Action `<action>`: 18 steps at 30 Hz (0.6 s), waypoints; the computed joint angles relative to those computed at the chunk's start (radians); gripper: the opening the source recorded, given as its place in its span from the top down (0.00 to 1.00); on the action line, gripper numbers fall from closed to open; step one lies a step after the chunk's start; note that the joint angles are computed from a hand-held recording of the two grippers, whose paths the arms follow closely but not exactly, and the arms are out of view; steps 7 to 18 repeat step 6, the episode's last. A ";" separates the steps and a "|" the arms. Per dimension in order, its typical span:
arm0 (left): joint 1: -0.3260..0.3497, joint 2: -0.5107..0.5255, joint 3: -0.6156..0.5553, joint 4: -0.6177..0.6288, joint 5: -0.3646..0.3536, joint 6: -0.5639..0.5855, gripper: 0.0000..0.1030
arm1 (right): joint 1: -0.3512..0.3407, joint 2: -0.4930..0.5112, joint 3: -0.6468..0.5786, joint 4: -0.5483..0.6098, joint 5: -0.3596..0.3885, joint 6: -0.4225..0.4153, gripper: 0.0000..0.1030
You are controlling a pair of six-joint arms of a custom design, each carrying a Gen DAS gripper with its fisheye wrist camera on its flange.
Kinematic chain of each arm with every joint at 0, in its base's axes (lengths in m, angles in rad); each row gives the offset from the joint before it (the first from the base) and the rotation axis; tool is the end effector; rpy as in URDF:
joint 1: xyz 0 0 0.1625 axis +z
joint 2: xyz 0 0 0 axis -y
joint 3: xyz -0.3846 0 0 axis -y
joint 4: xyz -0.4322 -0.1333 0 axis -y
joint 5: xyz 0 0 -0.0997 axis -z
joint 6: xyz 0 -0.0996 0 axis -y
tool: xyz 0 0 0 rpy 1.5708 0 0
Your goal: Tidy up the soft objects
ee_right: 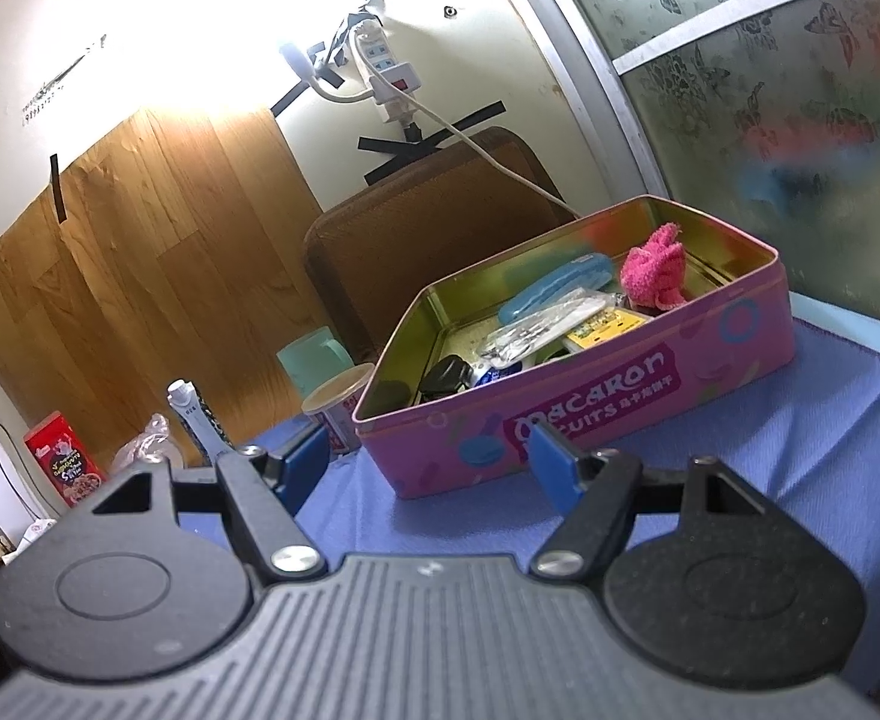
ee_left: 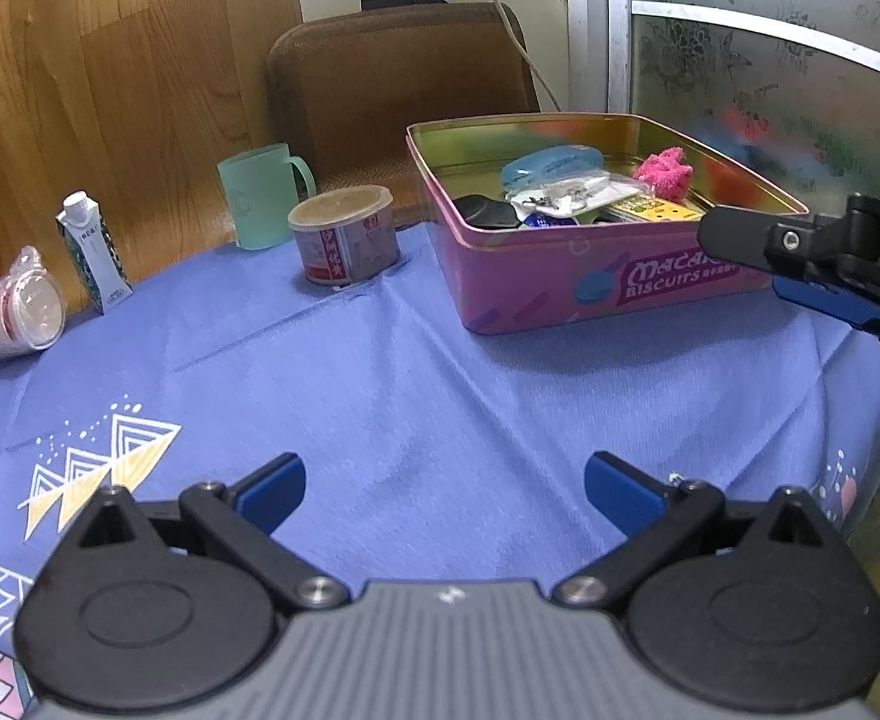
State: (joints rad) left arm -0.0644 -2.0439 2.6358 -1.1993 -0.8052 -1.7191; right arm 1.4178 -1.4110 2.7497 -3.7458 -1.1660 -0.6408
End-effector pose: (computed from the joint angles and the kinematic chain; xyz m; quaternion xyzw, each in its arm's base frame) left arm -0.1940 -0.1902 0.1409 0.1384 0.8286 -0.3748 0.3922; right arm 0.1255 -0.3182 0.1342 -0.2954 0.8490 -0.4379 0.0157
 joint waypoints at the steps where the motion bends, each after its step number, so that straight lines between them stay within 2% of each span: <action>1: 0.002 -0.008 0.004 -0.009 -0.001 0.007 0.00 | 0.000 0.002 -0.001 0.001 -0.001 0.000 0.27; 6: -0.018 -0.074 0.038 -0.041 0.022 0.043 0.00 | 0.001 0.001 -0.007 0.015 -0.010 -0.003 0.27; 18: -0.018 -0.074 0.038 -0.041 0.022 0.043 0.00 | 0.001 0.001 -0.007 0.015 -0.010 -0.003 0.27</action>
